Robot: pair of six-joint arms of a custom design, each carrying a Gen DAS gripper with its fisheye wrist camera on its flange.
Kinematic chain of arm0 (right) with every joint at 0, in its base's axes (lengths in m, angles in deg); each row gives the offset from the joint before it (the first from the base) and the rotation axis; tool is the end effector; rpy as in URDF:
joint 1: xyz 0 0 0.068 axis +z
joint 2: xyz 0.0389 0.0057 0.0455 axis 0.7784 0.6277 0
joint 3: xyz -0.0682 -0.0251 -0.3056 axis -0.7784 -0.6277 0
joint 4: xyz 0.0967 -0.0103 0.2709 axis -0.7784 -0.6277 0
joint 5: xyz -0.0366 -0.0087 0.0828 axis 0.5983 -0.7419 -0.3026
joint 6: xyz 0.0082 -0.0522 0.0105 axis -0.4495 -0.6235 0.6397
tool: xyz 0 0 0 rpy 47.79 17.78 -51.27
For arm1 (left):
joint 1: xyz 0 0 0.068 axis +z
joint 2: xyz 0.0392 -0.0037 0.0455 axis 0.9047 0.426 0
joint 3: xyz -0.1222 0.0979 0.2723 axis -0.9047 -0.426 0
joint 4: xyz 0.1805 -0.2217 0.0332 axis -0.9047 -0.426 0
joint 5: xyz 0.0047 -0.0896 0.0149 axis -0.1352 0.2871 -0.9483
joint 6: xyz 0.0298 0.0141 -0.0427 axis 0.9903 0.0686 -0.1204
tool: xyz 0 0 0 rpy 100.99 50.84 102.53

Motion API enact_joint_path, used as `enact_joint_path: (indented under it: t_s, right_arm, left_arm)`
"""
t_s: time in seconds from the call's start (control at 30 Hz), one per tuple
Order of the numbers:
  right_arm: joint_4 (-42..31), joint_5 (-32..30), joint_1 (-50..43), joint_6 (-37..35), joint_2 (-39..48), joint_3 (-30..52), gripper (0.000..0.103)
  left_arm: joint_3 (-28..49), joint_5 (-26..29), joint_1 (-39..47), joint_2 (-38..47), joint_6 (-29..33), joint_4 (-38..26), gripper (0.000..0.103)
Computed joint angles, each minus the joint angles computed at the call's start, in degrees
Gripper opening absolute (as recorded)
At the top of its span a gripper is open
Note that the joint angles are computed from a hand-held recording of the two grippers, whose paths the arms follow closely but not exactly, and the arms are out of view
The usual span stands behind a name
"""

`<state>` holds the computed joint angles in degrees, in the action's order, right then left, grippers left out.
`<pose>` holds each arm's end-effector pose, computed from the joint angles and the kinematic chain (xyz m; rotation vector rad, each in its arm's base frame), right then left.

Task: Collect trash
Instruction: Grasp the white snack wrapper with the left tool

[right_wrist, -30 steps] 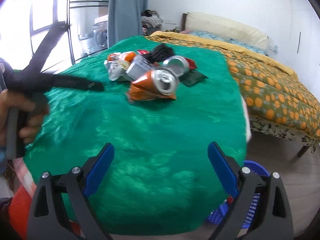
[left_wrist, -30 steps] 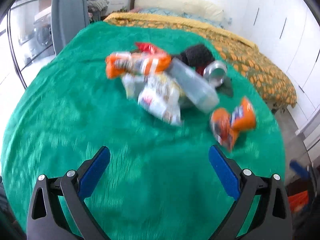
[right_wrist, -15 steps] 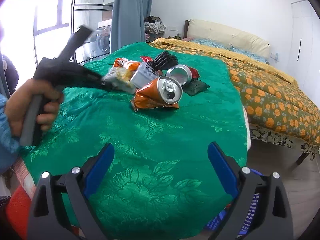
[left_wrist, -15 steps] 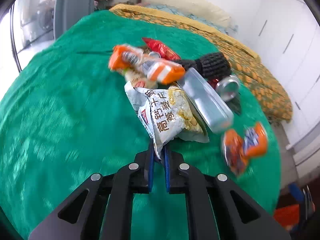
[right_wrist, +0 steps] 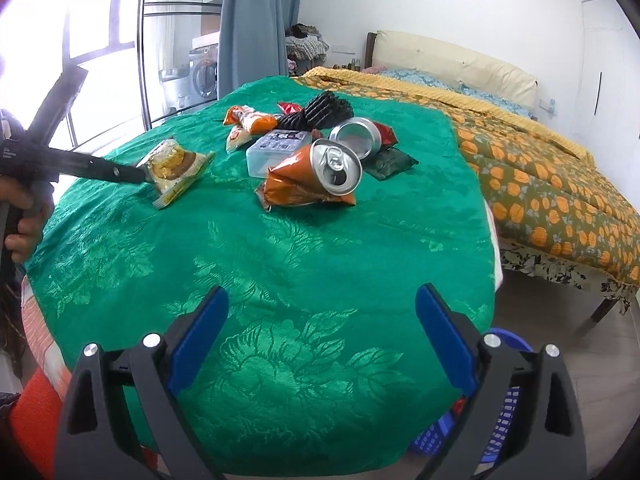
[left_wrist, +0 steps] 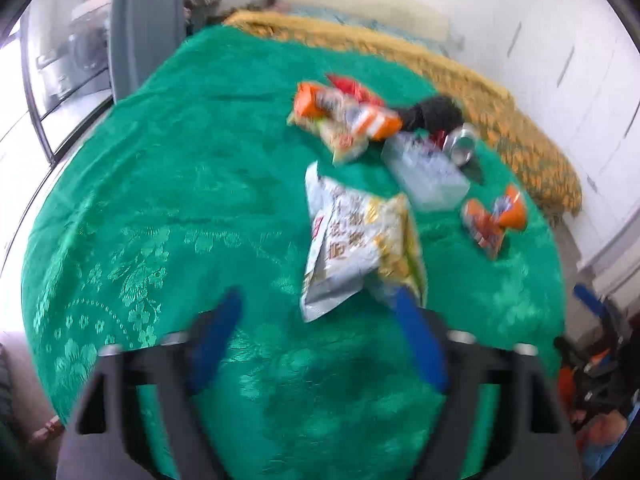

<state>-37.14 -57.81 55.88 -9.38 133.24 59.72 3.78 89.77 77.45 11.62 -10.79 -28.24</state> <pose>0.1771 0.0208 0.2832 -0.3722 2.1998 0.1487 0.2747 0.0480 0.3163 0.1092 2.4487 -0.3093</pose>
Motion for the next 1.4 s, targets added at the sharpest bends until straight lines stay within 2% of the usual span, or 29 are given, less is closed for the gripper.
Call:
enact_joint_path:
  t_s: [0.03, 0.13, 0.2, 0.4, 0.5, 0.63, 0.8, 0.93, 1.07, 1.2, 1.3, 1.4]
  right_arm:
    - [-0.08, 0.23, 0.22, 0.21, -0.14, -0.1, 0.092]
    - [0.03, 0.58, 0.78, 0.69, -0.68, -0.53, 0.092]
    - [0.62, 0.83, 1.08, 0.77, -0.79, -0.76, 0.092]
    - [0.33, 0.33, -0.28, -0.57, -1.51, -1.01, 0.092]
    - [0.02, -0.64, -2.18, -1.22, -1.36, -0.87, 0.092]
    - [-0.6, -0.64, -3.27, -1.08, 0.04, 0.1, 0.092]
    - [-1.15, 1.64, 0.28, 1.15, 6.28, 5.18, 0.092]
    - [-2.35, 2.97, 3.41, 7.01, 15.35, 12.65, 0.093]
    - [-0.34, 6.59, 5.68, 10.9, 22.56, 18.66, 0.093]
    - [0.63, 3.34, 3.09, 19.69, 30.57, 24.98, 0.093]
    - [-0.83, 1.56, 2.49, 18.96, 34.78, 27.91, 0.093]
    - [-0.43, -0.02, 0.14, 17.15, 33.44, 25.49, 0.093]
  left_arm:
    - [-0.56, 0.62, -0.45, -0.95, -0.87, 0.75, 0.097]
    - [-1.49, -2.11, -4.59, -2.38, -1.69, 3.35, 0.098]
    - [-1.11, -8.58, -9.6, -0.55, -2.85, 5.39, 0.098]
    - [2.47, -21.24, -16.35, 7.82, -4.19, 6.25, 0.098]
    - [3.93, -18.23, -13.42, 9.07, -5.78, 4.99, 0.097]
    - [2.97, -15.88, -10.06, 8.39, -2.86, 5.63, 0.087]
    - [2.25, -16.73, -10.29, 8.05, -1.26, 5.79, 0.09]
    - [2.12, -16.53, -9.98, 8.15, -1.63, 5.66, 0.094]
    - [2.48, -16.59, -10.05, 8.54, -1.67, 5.61, 0.095]
    - [2.57, -16.52, -10.13, 8.74, -1.73, 5.65, 0.095]
    - [2.69, -16.47, -10.23, 8.89, -1.93, 5.63, 0.095]
    - [2.52, -16.28, -10.21, 8.83, -1.98, 5.72, 0.096]
